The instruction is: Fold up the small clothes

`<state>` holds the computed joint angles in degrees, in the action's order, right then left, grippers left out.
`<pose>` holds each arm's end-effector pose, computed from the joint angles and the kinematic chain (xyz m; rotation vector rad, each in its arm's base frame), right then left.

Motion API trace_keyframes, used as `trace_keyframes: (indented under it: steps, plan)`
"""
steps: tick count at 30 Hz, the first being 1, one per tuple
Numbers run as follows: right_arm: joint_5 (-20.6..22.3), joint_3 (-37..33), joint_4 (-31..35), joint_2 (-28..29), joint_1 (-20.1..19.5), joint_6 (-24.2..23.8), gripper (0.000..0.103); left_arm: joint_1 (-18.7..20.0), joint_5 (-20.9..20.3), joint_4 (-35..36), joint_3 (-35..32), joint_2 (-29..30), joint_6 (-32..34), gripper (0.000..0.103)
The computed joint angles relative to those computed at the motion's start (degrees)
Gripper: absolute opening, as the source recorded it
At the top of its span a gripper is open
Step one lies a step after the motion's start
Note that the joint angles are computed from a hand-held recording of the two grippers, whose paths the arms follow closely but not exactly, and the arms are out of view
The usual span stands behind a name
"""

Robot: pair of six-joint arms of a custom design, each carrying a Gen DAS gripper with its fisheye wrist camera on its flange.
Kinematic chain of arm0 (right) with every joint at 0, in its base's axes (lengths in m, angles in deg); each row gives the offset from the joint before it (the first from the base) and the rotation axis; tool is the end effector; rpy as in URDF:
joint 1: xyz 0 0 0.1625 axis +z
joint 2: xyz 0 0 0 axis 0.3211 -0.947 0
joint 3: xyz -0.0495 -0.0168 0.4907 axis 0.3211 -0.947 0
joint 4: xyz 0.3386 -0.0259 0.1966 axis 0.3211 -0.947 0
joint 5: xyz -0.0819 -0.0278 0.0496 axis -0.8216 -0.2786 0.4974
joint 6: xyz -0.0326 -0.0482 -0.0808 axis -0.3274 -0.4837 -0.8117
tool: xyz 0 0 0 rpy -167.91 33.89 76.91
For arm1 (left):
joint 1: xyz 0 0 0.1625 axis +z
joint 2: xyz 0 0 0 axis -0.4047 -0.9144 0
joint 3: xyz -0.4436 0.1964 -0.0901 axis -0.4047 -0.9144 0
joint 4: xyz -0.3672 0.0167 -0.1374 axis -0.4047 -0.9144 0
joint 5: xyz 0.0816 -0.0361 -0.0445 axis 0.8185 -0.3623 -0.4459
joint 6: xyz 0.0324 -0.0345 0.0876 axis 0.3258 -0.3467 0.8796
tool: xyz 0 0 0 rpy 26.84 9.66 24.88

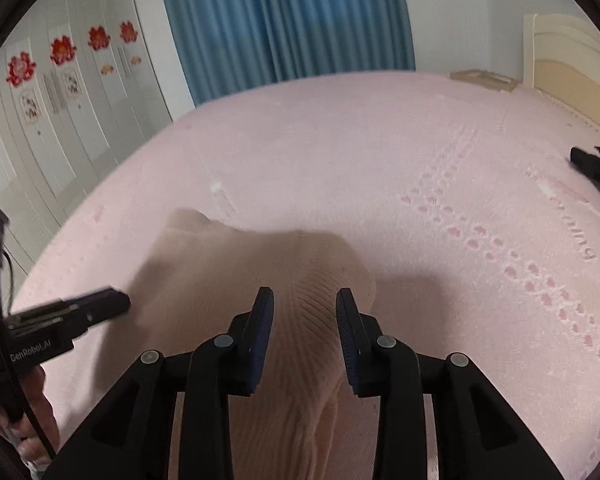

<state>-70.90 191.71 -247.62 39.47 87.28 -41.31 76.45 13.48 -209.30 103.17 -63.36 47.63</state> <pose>0.1952 -0.4744 0.1695 -0.1236 -2.2090 1.0578 -0.2228 -0.5775 0.1710 0.9578 2.5911 -0.5304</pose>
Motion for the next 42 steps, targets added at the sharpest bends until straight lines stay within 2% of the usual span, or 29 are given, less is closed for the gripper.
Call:
trace_keyframes:
  steps: [1, 4, 8, 13, 21, 24, 28, 31, 35, 40, 42]
  plan:
    - [-0.17, 0.06, 1.50, 0.00, -0.80, 0.65, 0.032, -0.10, 0.78, -0.68, 0.07, 0.42, 0.70, 0.029]
    - [1.47, 1.10, -1.43, 0.41, -1.83, 0.25, 0.033, -0.08, 1.61, -2.38, 0.26, 1.12, 2.46, 0.029]
    - [3.24, 1.54, -1.01, -0.35, -2.85, 1.39, 0.034, 0.22, 1.30, -1.54, -2.12, 3.05, 2.35, 0.029]
    - [2.40, 0.18, 0.83, -0.39, -3.07, 0.80, 0.035, 1.54, -0.17, 0.07, -5.16, 4.52, 1.84, 0.029]
    - [1.64, -2.32, 4.23, -0.62, -4.13, 0.44, 0.038, 2.17, 0.49, -0.30, -9.29, 7.93, 3.11, 0.030]
    - [1.17, -2.87, 6.90, -0.81, -4.75, 2.25, 0.041, 2.25, 1.27, 0.29, -10.01, 8.56, 2.89, 0.031]
    - [1.22, -1.94, 8.33, -2.40, -4.44, 5.31, 0.045, 2.22, 0.01, 1.86, -9.20, 7.14, 0.80, 0.032]
    - [2.02, 0.33, 3.39, -2.74, -2.83, 4.80, 0.046, 1.75, -1.92, 4.15, -7.05, 4.75, -0.21, 0.035]
    - [1.37, 3.37, 0.32, -2.12, 0.09, 3.63, 0.046, 0.01, -1.04, 1.86, -1.71, 1.69, 1.09, 0.045]
    - [4.31, 9.63, -1.45, -3.14, 1.81, 6.84, 0.046, -0.90, -1.95, 2.47, 4.18, -3.49, -1.37, 0.047]
    - [5.54, 11.77, -3.66, -3.19, 2.40, 8.10, 0.046, -0.45, -3.69, 3.90, 5.46, -5.28, -3.23, 0.047]
